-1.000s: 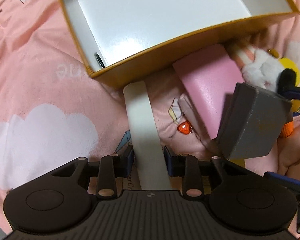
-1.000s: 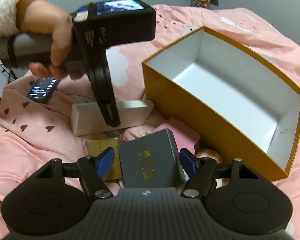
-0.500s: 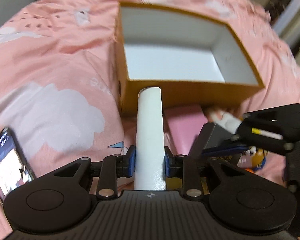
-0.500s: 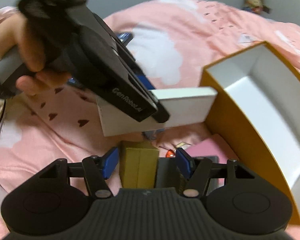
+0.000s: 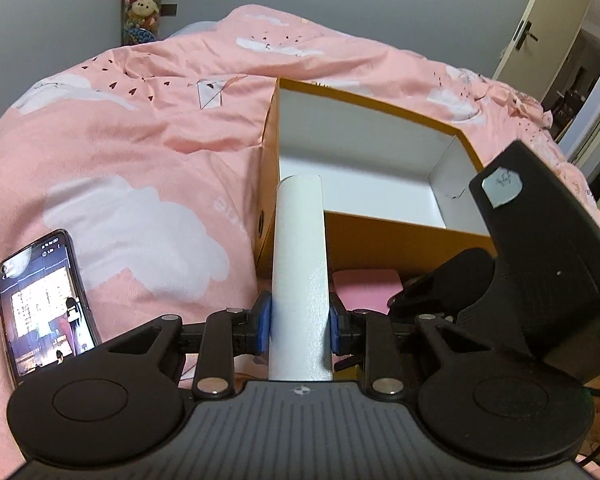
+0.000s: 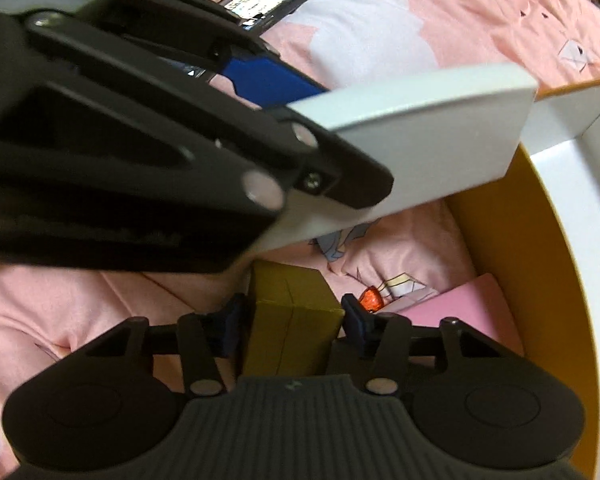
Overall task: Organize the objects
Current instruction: 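Grasp the white cylindrical case with the left gripper while the right grasps the small gold box, then carry both held items over the orange box and lower the white case inside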
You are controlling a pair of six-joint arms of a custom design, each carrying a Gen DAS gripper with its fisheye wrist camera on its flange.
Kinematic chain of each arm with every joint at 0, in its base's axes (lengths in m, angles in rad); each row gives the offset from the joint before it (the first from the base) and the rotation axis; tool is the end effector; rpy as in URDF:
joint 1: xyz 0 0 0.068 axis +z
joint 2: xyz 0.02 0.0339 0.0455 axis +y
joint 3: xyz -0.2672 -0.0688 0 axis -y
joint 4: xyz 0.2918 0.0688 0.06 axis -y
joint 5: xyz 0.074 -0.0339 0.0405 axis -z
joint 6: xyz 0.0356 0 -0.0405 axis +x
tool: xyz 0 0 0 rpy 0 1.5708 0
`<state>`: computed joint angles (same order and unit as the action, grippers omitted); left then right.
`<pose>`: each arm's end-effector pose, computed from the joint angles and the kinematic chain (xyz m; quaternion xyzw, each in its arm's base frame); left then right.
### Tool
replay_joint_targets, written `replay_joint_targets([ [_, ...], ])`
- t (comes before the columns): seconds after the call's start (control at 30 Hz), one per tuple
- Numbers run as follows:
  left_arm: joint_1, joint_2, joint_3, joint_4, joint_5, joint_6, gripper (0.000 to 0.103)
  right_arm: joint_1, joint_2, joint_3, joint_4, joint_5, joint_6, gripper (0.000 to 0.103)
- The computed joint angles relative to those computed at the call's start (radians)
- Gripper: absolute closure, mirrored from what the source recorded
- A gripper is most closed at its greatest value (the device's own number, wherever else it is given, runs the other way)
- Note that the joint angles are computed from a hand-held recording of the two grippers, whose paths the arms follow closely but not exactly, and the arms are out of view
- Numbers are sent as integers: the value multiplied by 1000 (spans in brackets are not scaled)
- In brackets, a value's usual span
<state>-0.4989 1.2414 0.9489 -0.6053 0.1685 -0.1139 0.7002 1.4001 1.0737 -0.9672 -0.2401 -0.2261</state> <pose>0.2591 -0.1480 0.2543 0.2072 0.9179 -0.1750 0.2897 0.2239 0.1998 0.2357 -0.4541 0.8723 0.1475 0.1055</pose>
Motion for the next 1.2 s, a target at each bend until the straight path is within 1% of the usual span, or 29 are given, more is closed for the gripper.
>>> replay_joint_targets([
  [0.13,4,-10,-12,26,8,-3,72,11,-43,-26,12,20,31,53],
  [0.27,5,-58,-31,59,16,-21,72,3,-132,-52,28,21,72,54],
  [0.4,-9,-89,-27,101,0,-31,72,-57,-229,-66,43,-27,137,54],
  [0.53,-31,-78,5,139,-29,-37,72,-111,-309,-57,40,-21,184,54],
  [0.63,-43,-57,35,160,-39,-44,72,-174,-345,-33,17,-43,199,54],
  [0.7,-49,-27,63,168,-40,-47,72,-217,-369,-15,-5,-41,199,54],
  [0.77,-66,20,102,175,-54,-45,72,-297,-413,5,-47,-39,165,54],
  [0.83,-88,68,139,191,-72,-36,72,-328,-447,5,-50,-2,164,54],
  [0.9,-109,118,177,206,-91,-26,72,-372,-396,24,4,26,164,54],
  [1.0,-149,222,261,213,-144,-4,72,-431,-383,41,29,80,145,54],
  [1.1,-190,344,358,208,-223,33,72,-493,-339,51,71,118,123,54],
  [1.2,-228,471,461,183,-316,91,72,-570,-262,55,125,112,97,54],
])
